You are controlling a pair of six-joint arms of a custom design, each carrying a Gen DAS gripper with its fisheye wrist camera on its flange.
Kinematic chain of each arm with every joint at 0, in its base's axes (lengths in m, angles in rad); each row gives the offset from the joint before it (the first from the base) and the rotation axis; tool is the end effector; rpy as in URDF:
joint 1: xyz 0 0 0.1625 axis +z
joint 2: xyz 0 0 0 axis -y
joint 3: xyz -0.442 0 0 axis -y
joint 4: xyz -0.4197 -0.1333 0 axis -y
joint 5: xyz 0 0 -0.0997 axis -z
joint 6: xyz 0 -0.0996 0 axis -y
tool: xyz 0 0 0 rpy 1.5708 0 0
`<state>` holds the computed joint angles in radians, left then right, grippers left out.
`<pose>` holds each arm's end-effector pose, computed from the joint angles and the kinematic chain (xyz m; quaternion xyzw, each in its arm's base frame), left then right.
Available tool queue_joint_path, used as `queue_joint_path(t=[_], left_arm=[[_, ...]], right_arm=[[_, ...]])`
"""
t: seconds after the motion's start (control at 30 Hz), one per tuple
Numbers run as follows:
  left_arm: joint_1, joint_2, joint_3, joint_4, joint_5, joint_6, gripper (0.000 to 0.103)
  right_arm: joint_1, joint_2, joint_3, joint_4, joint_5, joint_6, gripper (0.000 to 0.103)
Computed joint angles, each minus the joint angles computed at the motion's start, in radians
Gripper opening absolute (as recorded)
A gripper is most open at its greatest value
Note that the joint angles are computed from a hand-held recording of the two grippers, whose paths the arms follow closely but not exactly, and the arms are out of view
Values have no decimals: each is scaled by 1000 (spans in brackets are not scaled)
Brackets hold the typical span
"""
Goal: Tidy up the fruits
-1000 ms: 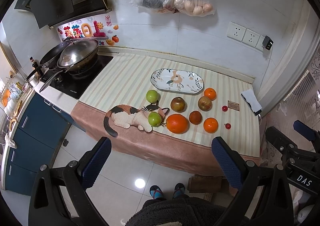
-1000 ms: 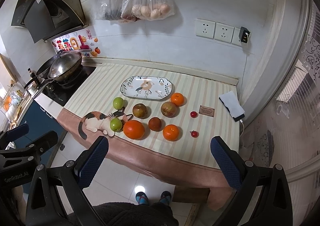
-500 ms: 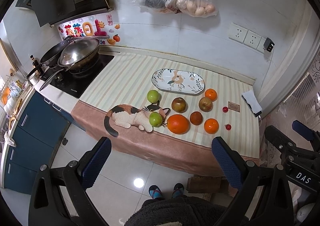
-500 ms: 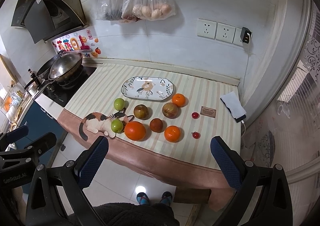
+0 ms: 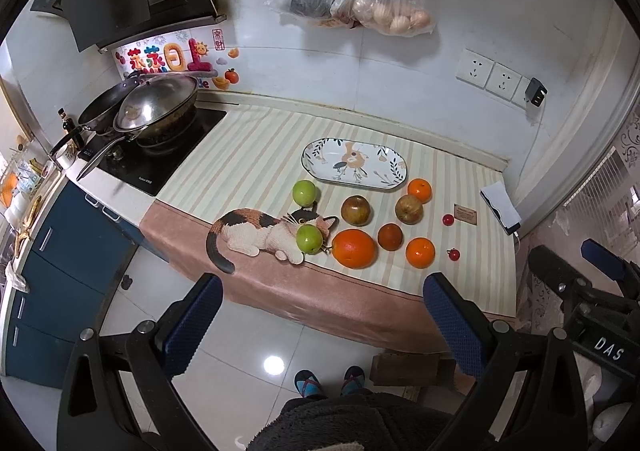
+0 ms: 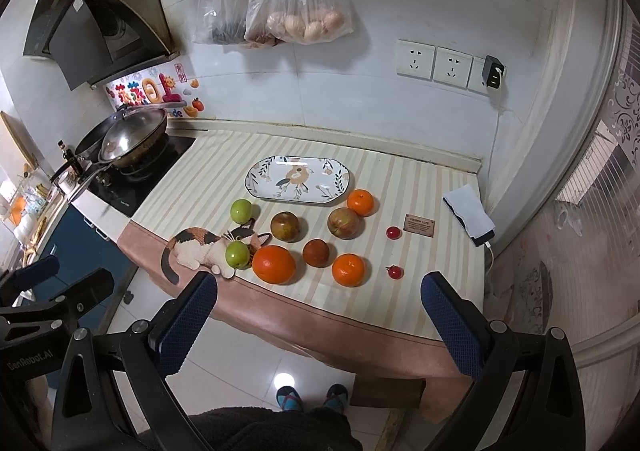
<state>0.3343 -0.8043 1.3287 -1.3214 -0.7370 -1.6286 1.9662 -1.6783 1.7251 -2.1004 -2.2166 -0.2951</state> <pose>-0.5880 -0.4234 0.1532 -0.0151 0.8603 -0.3239 0.3934 0.2591 -0.4304 0.5582 0.2403 -0.8922 0.2419 0.2964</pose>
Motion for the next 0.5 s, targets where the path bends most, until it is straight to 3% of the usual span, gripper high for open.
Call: queue_joint_path(t=[0.27, 0.4, 0.5], left_arm=[[58, -9, 24, -9, 33, 2, 103], [113, -16, 62, -85, 18, 65, 103], [177, -7, 80, -178, -36, 129, 103]], right_arm=[[-47, 24, 23, -92, 27, 63, 103], [-88, 66, 34, -134, 8, 66, 103], [-130, 103, 24, -116, 12, 82, 103]])
